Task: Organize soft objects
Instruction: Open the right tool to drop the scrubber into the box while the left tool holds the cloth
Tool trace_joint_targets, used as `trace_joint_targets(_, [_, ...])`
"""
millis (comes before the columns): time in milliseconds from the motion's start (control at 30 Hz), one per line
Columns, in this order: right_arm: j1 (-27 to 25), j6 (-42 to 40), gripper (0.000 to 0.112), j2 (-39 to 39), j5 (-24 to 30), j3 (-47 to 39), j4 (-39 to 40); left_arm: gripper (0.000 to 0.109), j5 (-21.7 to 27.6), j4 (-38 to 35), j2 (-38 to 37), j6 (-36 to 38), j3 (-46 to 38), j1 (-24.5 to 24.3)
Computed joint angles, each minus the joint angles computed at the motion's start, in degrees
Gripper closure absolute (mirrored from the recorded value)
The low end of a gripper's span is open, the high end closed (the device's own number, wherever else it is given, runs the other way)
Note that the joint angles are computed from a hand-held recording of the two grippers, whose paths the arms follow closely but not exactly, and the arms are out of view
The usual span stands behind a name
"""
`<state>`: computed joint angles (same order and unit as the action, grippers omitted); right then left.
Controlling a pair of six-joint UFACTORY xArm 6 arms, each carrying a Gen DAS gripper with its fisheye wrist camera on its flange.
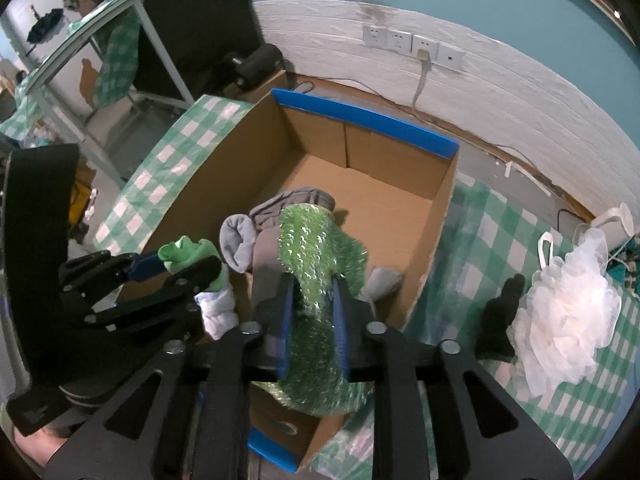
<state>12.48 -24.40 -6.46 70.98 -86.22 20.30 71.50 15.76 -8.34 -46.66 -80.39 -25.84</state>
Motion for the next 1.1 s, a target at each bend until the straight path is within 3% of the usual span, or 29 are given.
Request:
trace_joint_targets(200, [-0.5, 0.0, 0.060, -0.6, -1.3, 0.4, 0.3, 0.078, 1.7, 0.3, 0.7, -0.9, -1.4, -0.1])
trace_joint_targets(1100, [-6.7, -2.0, 0.060, -2.4, -0.5, 1.1, 3.7, 0.075, 6.3, 2.9, 3.7, -2.7, -7.5, -2.3])
